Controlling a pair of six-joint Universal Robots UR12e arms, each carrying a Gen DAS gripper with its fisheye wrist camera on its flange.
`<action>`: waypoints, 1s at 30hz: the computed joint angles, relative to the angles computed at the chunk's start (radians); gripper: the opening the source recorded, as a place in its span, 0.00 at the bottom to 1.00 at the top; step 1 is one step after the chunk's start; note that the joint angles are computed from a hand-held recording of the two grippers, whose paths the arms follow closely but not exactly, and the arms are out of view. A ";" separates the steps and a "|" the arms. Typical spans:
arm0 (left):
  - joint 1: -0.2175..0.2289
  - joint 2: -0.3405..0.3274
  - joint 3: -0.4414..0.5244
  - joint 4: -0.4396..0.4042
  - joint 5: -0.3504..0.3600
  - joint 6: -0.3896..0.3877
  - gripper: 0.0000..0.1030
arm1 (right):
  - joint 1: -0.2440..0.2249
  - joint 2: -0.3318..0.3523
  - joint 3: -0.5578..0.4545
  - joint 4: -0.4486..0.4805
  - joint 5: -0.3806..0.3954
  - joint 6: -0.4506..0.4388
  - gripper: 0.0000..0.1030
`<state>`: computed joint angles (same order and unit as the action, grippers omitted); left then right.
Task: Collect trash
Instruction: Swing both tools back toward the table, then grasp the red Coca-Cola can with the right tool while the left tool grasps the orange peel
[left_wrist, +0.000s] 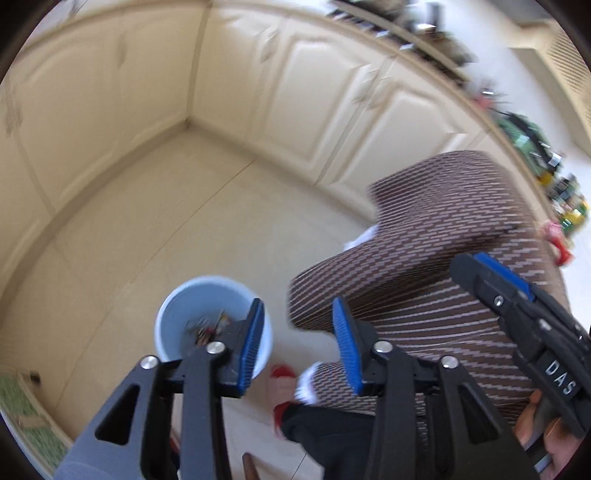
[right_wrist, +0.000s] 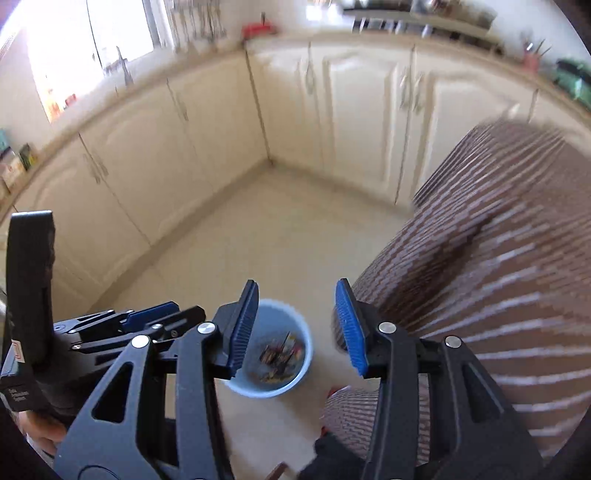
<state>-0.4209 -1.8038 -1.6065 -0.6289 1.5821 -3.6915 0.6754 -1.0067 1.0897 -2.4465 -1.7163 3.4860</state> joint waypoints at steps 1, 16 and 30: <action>-0.020 -0.006 0.030 0.009 0.008 0.022 0.46 | -0.004 -0.023 0.024 -0.023 -0.014 -0.005 0.44; -0.210 -0.313 0.615 -0.203 0.056 0.249 0.62 | -0.151 -0.330 0.352 -0.124 -0.421 -0.073 0.59; -0.231 -0.656 1.207 -0.529 -0.015 0.235 0.62 | -0.445 -0.380 0.429 -0.069 0.078 0.187 0.60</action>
<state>-0.6520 -2.4600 -0.3992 -1.1577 1.5674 -3.4570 0.2304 -1.3867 1.5191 -2.5152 -1.6381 3.6730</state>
